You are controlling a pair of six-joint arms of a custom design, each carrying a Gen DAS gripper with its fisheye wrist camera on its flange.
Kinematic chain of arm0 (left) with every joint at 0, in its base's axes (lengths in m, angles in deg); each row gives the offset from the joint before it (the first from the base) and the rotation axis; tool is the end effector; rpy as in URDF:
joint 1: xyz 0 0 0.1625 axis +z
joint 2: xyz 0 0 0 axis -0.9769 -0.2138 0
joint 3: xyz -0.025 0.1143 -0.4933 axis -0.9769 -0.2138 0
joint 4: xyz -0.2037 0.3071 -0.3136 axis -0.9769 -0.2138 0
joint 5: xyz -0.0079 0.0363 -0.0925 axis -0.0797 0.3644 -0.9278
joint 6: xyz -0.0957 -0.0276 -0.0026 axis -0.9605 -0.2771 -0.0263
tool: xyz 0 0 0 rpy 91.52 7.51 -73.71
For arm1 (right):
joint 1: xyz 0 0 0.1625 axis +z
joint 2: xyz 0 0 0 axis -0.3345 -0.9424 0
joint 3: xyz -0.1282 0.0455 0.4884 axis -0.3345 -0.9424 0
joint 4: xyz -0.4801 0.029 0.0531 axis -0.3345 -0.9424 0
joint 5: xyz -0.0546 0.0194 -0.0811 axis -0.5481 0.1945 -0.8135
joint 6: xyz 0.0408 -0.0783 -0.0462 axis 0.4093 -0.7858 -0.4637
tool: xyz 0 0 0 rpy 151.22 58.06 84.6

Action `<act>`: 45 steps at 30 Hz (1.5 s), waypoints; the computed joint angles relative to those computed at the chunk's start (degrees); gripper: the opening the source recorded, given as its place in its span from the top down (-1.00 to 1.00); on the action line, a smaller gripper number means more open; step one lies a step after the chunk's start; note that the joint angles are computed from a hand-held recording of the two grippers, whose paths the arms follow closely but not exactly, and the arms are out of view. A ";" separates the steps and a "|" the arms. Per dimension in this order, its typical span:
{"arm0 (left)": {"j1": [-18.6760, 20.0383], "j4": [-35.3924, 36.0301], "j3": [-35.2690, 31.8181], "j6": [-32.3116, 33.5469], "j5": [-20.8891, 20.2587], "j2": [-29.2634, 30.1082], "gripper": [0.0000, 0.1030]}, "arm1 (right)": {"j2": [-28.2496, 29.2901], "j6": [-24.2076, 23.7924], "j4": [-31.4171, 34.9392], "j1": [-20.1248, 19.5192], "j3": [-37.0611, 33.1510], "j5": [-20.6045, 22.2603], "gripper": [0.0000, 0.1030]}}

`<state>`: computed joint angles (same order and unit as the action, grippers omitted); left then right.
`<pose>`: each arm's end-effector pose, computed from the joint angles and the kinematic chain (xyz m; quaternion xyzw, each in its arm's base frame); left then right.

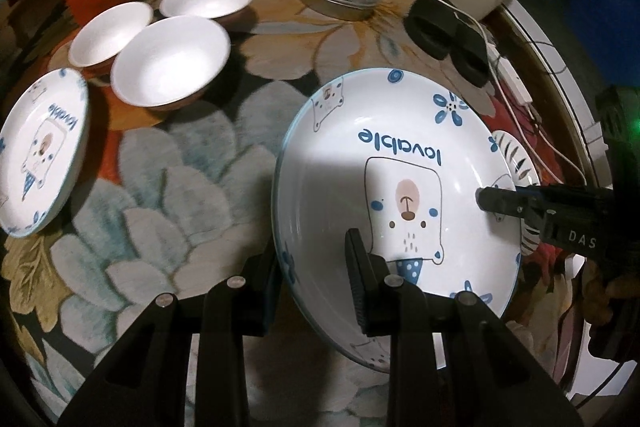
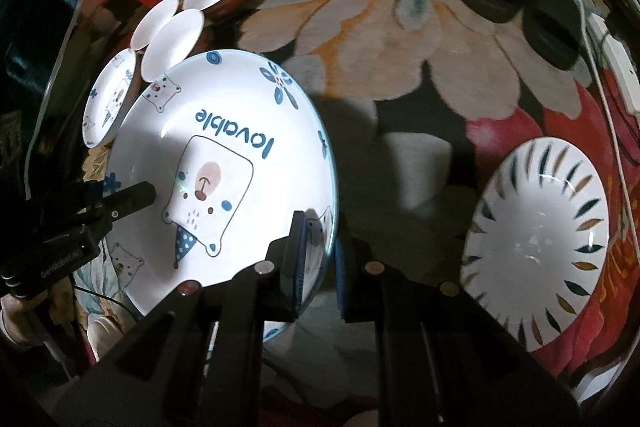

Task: Organize plates and bowls
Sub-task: 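Carry the large bear plate with the right tool over the leaf-pattern plate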

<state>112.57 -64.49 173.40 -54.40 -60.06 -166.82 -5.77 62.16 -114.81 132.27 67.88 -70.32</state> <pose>-0.2154 -0.3660 0.2127 0.1467 0.9598 -0.1064 0.2145 0.2451 -0.3814 0.1921 0.0922 -0.9538 0.0719 0.2768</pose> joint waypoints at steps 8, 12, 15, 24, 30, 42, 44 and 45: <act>-0.93 -4.28 -1.23 2.23 -2.13 5.87 0.42 | -4.84 0.85 2.23 -2.34 1.21 -1.73 0.74; -1.65 -6.22 -1.99 3.42 -2.88 8.81 0.42 | -7.40 1.15 3.37 -3.58 1.74 -2.39 0.74; -2.18 -7.90 -2.55 4.60 -3.55 11.21 0.42 | -9.37 1.12 4.25 -4.81 2.08 -2.94 0.74; -3.90 -11.66 -5.02 6.98 -6.12 18.85 0.42 | -15.43 1.74 7.27 -8.23 3.04 -5.41 0.74; -5.26 -14.43 -7.33 9.06 -7.60 24.54 0.42 | -19.52 2.46 9.05 -10.87 3.51 -7.10 0.73; -6.61 -16.26 -11.37 12.05 -8.56 32.87 0.42 | -25.91 0.89 10.42 -16.70 5.22 -8.16 0.73; -6.88 -16.27 -11.81 12.55 -8.46 33.66 0.42 | -26.68 0.80 10.67 -17.41 5.44 -8.18 0.73; -7.10 -16.34 -12.02 12.71 -8.33 34.07 0.42 | -26.93 0.72 10.70 -17.70 5.48 -8.18 0.73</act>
<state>105.47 -80.83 161.38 -41.68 -68.40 -132.75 -32.71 62.88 -104.11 114.57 73.36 -78.50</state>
